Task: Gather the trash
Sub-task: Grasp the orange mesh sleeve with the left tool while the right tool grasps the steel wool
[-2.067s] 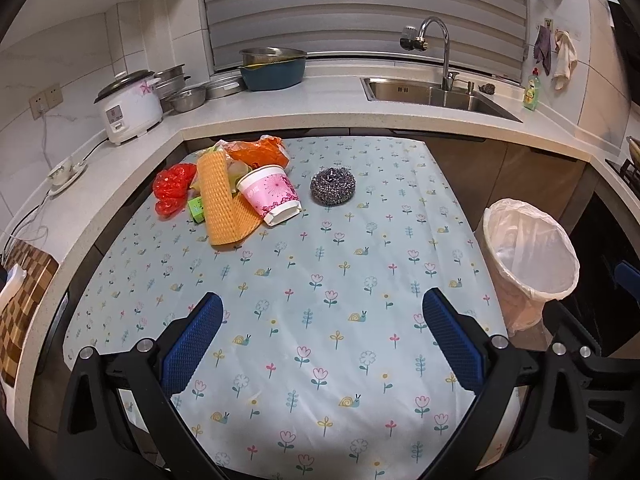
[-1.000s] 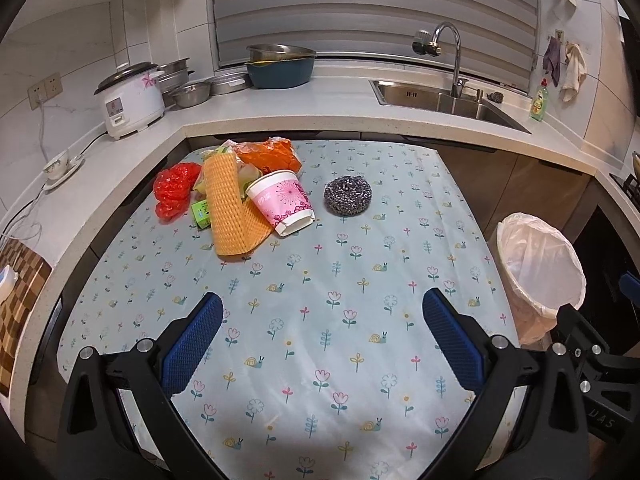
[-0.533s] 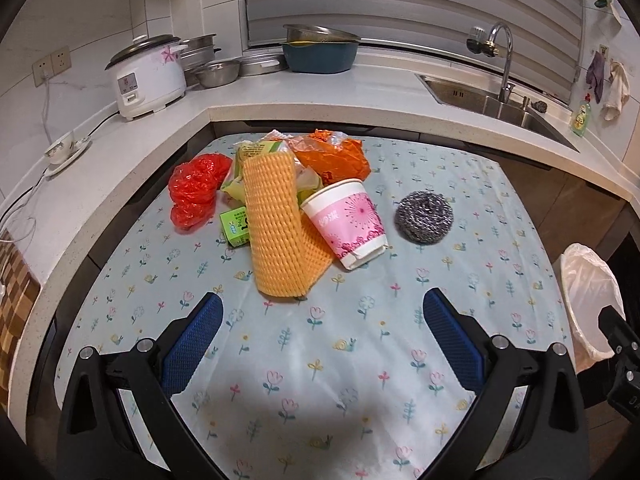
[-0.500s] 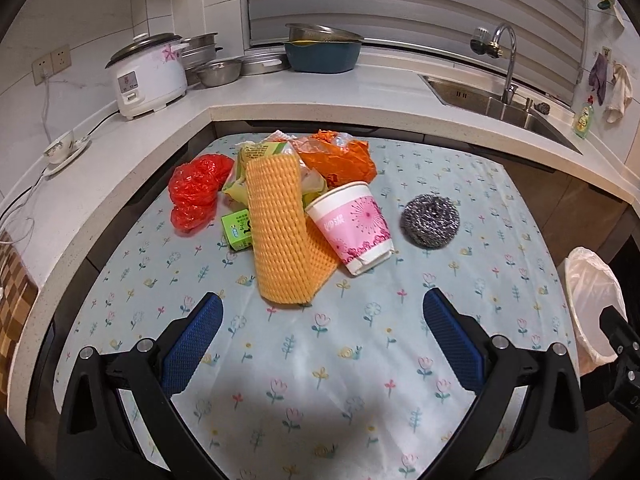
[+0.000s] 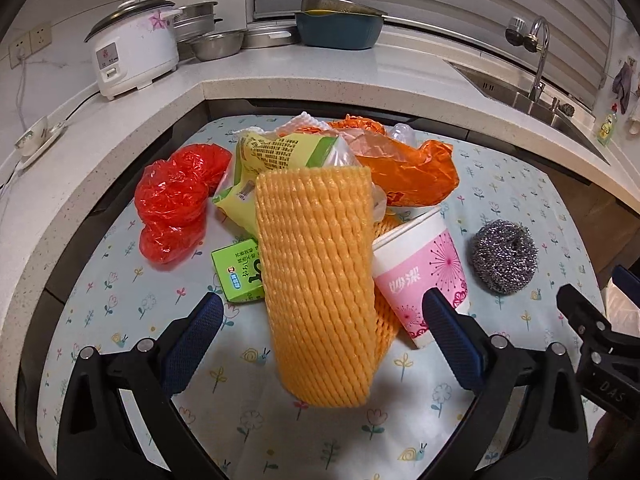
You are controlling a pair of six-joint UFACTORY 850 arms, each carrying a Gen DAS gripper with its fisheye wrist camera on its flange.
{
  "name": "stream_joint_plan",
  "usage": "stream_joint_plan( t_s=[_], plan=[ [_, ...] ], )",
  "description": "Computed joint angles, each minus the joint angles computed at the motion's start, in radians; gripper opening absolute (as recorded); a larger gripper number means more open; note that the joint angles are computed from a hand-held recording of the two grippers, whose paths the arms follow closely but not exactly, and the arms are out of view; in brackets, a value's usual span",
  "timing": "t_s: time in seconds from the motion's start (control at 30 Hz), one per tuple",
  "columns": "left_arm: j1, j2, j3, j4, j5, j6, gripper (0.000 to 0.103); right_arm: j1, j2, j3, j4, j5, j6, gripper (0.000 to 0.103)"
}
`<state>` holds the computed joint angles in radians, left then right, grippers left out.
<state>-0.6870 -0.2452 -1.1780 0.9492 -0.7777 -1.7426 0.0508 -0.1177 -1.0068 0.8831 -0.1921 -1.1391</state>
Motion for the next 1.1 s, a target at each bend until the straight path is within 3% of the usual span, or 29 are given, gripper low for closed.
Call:
stream_joint_plan(
  t_s=[0.17, 0.27, 0.33, 0.43, 0.53, 0.57, 0.6, 0.8, 1.1],
  plan=[
    [0.034, 0.002, 0.017, -0.021, 0.079, 0.018, 0.073, 0.041, -0.093, -0.069, -0.095, 0.012, 0.121, 0.096],
    [0.047, 0.000, 0.023, -0.033, 0.112, 0.038, 0.061, 0.059, -0.140, -0.102, -0.250, 0.019, 0.278, 0.096],
    [0.058, -0.002, 0.024, -0.054, 0.141, 0.062, 0.045, 0.068, -0.163, -0.118, -0.321, 0.025, 0.351, 0.096],
    [0.065, -0.002, 0.030, -0.058, 0.159, 0.062, 0.031, 0.076, -0.195, -0.141, -0.413, 0.017, 0.446, 0.096],
    [0.067, 0.002, 0.034, -0.047, 0.166, 0.057, 0.026, 0.076, -0.219, -0.160, -0.406, -0.001, 0.447, 0.093],
    [0.066, 0.002, 0.033, -0.046, 0.163, 0.057, 0.025, 0.075, -0.219, -0.160, -0.378, -0.004, 0.422, 0.088],
    [0.065, 0.004, 0.034, -0.045, 0.162, 0.055, 0.024, 0.073, -0.220, -0.162, -0.356, -0.013, 0.401, 0.073],
    [0.045, 0.028, 0.038, -0.015, 0.144, 0.022, 0.021, 0.052, -0.172, -0.131, -0.178, -0.018, 0.224, 0.070],
    [-0.037, 0.052, -0.018, 0.053, 0.078, -0.008, 0.021, -0.027, -0.015, -0.066, 0.047, -0.041, 0.014, 0.070]
  ],
)
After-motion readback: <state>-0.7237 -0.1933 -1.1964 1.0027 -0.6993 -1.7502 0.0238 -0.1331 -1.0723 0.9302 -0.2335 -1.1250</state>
